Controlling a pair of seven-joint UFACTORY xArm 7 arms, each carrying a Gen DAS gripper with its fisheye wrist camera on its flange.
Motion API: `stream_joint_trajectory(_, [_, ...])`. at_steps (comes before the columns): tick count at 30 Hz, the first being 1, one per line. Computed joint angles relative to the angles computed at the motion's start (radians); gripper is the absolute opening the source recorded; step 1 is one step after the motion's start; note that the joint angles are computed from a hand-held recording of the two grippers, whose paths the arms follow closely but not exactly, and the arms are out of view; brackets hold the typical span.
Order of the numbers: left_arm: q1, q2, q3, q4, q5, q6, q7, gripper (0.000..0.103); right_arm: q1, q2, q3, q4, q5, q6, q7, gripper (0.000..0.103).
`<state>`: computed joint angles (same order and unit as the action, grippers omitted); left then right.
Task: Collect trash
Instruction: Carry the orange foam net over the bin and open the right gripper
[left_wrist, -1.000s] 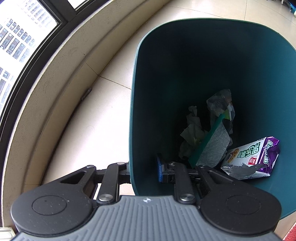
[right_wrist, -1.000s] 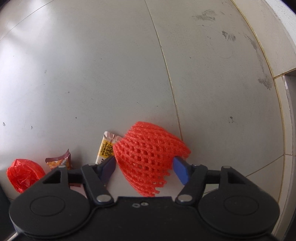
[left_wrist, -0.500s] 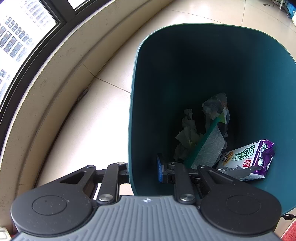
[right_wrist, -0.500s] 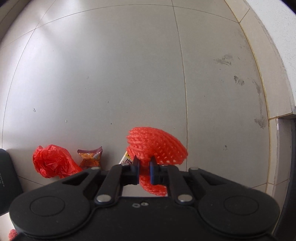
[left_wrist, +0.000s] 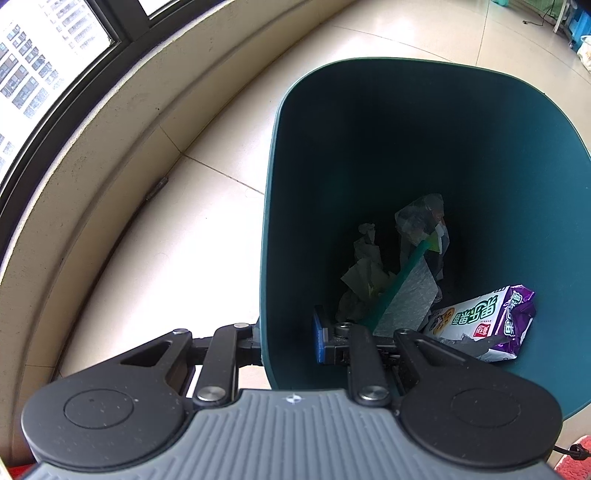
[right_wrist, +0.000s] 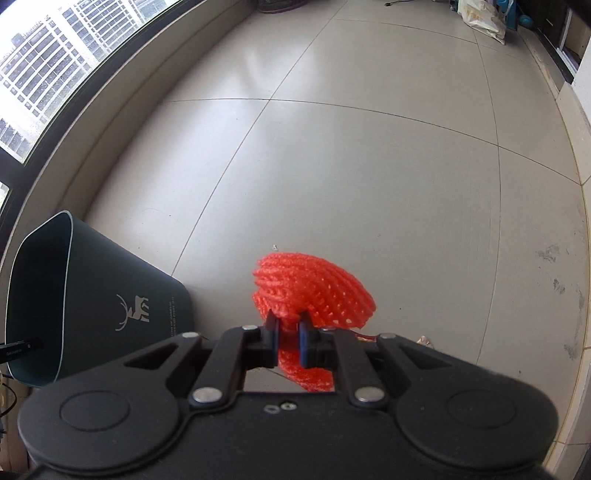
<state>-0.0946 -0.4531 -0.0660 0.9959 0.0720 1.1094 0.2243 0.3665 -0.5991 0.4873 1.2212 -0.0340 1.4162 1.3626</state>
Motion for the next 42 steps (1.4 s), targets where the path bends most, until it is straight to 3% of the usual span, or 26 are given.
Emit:
stream_joint_trajectory(6, [0.001, -0.006, 0.015, 0.011, -0.02, 0.008, 0.022, 0.021, 0.004, 0.211, 0.056, 0.201, -0.11, -0.131, -0.058, 0.008])
stream_joint_trajectory(15, [0.007, -0.014, 0.031, 0.03, -0.05, 0.031, 0.054, 0.021, 0.122, 0.546, 0.057, 0.446, -0.259, -0.265, -0.134, 0.008])
stream_joint_trajectory(20, [0.014, -0.01, 0.043, 0.044, -0.069, 0.042, 0.073, 0.021, 0.2, 0.713, 0.016, 0.578, -0.31, -0.264, -0.151, 0.008])
stream_joint_trajectory(29, [0.022, -0.005, 0.053, 0.058, -0.096, 0.053, 0.097, 0.021, 0.332, 0.906, -0.082, 0.792, -0.29, -0.162, -0.191, 0.009])
stream_joint_trajectory(38, [0.022, -0.002, 0.054, 0.064, -0.106, 0.057, 0.109, 0.021, 0.414, 0.98, -0.177, 0.8, -0.201, -0.132, -0.214, 0.009])
stream_joint_trajectory(42, [0.024, 0.0, 0.056, 0.069, -0.111, 0.062, 0.114, 0.021, 0.447, 0.999, -0.225, 0.804, -0.168, -0.115, -0.216, 0.014])
